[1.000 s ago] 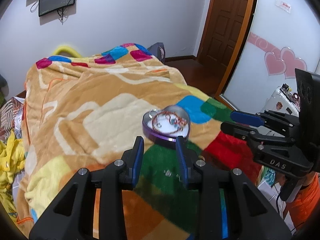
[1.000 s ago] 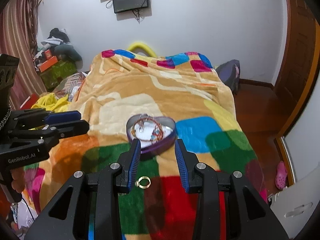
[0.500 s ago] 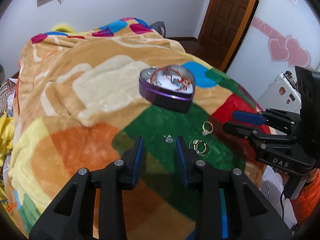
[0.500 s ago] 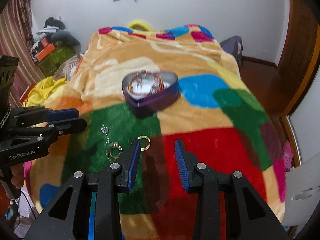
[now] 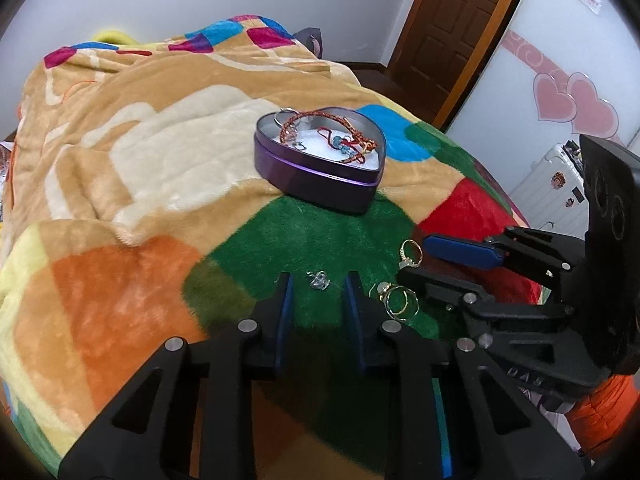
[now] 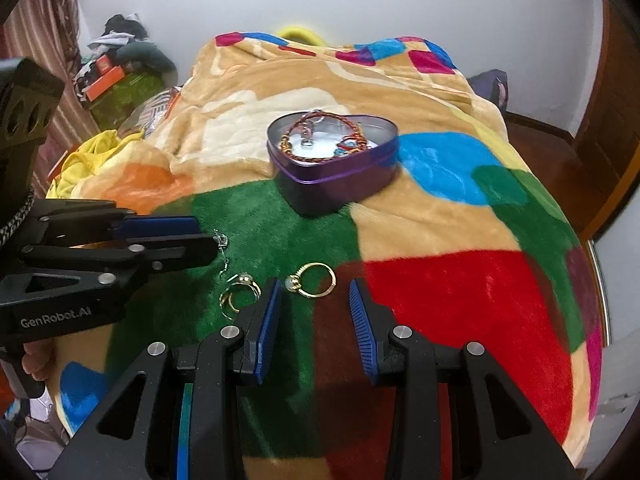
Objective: Organize jewelry
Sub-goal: 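Grasp a silver earring with the left tool while the right tool grasps a gold ring, then carry the earring and ring over the heart tin with both tools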
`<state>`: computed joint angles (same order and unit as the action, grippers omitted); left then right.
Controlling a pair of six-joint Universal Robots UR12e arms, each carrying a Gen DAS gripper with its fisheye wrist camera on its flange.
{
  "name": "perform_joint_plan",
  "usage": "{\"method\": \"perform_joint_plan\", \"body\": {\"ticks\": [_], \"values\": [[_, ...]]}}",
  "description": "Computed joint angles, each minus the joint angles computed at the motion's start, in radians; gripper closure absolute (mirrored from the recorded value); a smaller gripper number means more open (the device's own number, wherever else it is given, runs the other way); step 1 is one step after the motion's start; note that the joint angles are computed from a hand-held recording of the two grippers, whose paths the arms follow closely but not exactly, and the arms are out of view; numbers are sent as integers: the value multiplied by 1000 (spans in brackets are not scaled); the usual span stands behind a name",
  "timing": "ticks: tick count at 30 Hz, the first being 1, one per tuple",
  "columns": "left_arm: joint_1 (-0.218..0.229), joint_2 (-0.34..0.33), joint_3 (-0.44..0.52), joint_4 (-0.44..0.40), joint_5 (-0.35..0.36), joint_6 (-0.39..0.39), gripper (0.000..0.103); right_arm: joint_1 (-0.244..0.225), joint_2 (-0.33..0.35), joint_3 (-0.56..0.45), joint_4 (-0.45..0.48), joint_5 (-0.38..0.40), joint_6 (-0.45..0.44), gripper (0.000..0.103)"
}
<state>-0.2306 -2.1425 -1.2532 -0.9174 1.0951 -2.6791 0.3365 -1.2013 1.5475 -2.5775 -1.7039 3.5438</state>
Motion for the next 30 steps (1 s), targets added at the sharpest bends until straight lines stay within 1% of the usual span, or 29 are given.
{"method": "perform_joint_plan", "body": {"ticks": [2,5,7,9,13,19,30], "values": [[-4,-6,5,-3,12,-2,83,1,3,1,-9,-2,-11,71],[-6,-14,14,-9,15,-21,90,2,5,7,-31,-10,-10,71],[-6,-16,18,-10,9,-30,95,6,8,6,-38,-29,-16,76],[-7,-18,20,-10,8,-35,95,7,9,5,-38,-36,-25,79],[-6,-14,14,3,6,-40,95,8,9,2,-39,-42,-27,79],[-2,2,-2,45,-2,-45,95,7,3,2,-46,-49,-21,79],[7,25,-13,117,-31,-69,95,13,-18,-1,-95,-113,-3,79]]}}
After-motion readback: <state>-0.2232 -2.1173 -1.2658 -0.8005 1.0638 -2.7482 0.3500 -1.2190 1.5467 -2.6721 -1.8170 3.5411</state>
